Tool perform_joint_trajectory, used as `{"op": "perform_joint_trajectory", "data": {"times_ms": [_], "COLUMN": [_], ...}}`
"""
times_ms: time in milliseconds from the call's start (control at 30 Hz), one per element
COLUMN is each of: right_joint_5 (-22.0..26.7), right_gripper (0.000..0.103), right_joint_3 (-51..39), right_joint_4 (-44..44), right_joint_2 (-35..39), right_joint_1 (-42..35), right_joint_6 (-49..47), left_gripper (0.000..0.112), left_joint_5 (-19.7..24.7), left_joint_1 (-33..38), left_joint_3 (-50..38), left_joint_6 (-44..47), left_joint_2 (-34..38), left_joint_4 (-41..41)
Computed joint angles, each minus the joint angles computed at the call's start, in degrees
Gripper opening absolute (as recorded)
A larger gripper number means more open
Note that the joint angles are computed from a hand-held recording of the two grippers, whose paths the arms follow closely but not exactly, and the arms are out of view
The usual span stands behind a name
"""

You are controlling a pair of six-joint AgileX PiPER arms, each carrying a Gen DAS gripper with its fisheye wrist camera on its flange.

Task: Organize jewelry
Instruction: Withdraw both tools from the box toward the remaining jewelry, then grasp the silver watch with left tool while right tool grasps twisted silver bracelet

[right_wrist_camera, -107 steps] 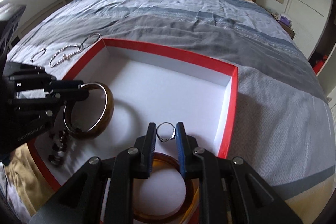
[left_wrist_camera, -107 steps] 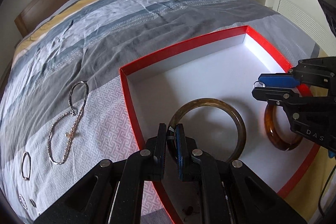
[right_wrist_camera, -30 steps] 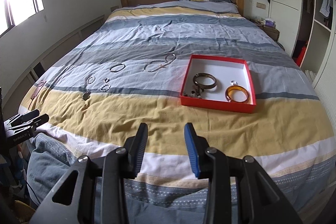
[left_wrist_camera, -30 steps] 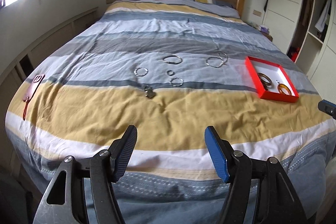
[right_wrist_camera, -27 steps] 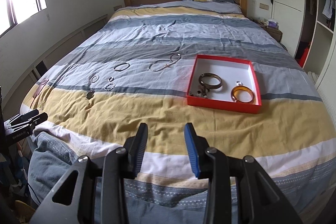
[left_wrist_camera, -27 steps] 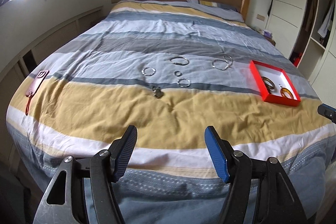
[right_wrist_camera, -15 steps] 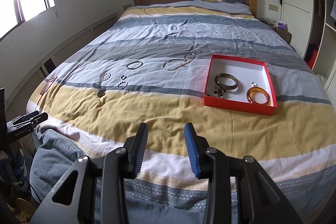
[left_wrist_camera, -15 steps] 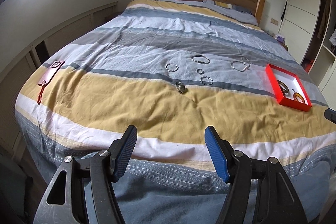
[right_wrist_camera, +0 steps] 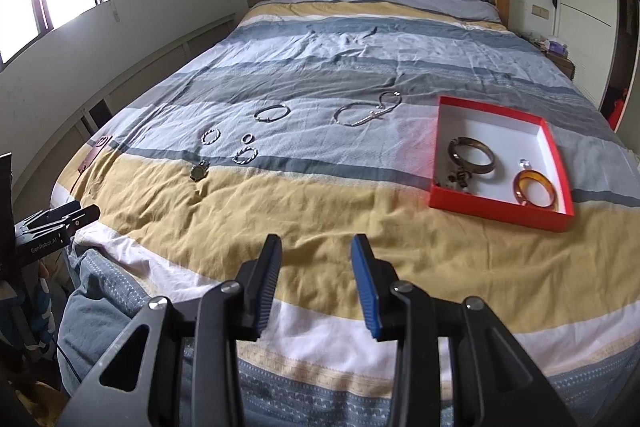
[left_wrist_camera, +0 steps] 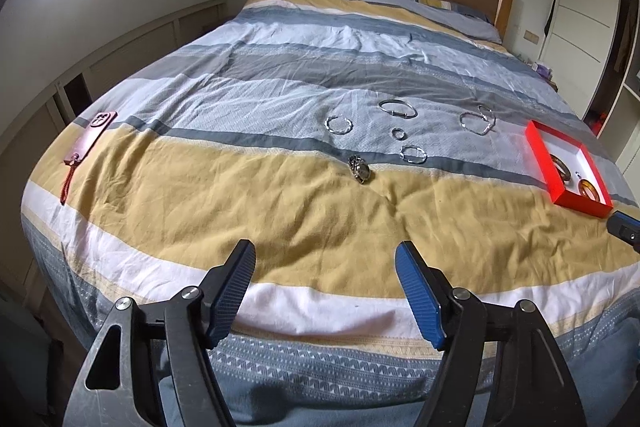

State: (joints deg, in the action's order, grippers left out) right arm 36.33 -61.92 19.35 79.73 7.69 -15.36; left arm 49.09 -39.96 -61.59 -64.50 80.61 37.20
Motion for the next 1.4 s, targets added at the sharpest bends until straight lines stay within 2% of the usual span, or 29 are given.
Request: {"op": "perform_joint_trajectory", "data": {"times_ms": [300,600,867,967,1033,1267,1333,1400], "right_joint_5": [-2.39,0.74,5.75,7.46,8.83,13.91,15.36,17.32], "right_gripper": [0.034,0.034,0.034,0.034,0.035,0.035,0.035,0.035], "right_joint_3": [-7.24,-23.05,-39.29,-44.22,-47.50,-59.43,-63.17,-67.53], "right_joint_4": [1.49,3.00,3.14,3.27,3.38,3.47,3.05,2.63], "right_joint_2": [13.62,29.56,41.51,44.96,47.15,54.69,56.96,59.43], "right_joint_1": [3.68,6.88,8.76,9.06,9.23,10.10,10.42,10.61], "right_joint_6": [-2.32,-4.32,-4.69,-4.64,-4.69,-4.12,-3.46,-2.67], "left_gripper": [0.071,0.070,0.059,0.045,0.037,0.032,0.022,0.019], "left_joint_5": [-8.30,-12.43,-12.60,-12.12,-12.04,-12.20,-12.19,-12.46], "left_joint_1": [8.51,15.39,19.75,20.37,20.78,21.72,21.69,21.77], "left_joint_3": [-3.35,-14.05,-25.21,-28.20,-29.03,-31.07,-31.72,-31.96], "left_joint_6": [8.75,21.46,35.04,40.35,42.53,46.77,47.09,47.80], "left_joint_2": [8.51,20.83,31.16,34.14,35.17,37.81,38.51,38.80], "left_joint_4": [-7.20,-16.52,-27.96,-32.36,-34.75,-39.36,-39.48,-40.00]}}
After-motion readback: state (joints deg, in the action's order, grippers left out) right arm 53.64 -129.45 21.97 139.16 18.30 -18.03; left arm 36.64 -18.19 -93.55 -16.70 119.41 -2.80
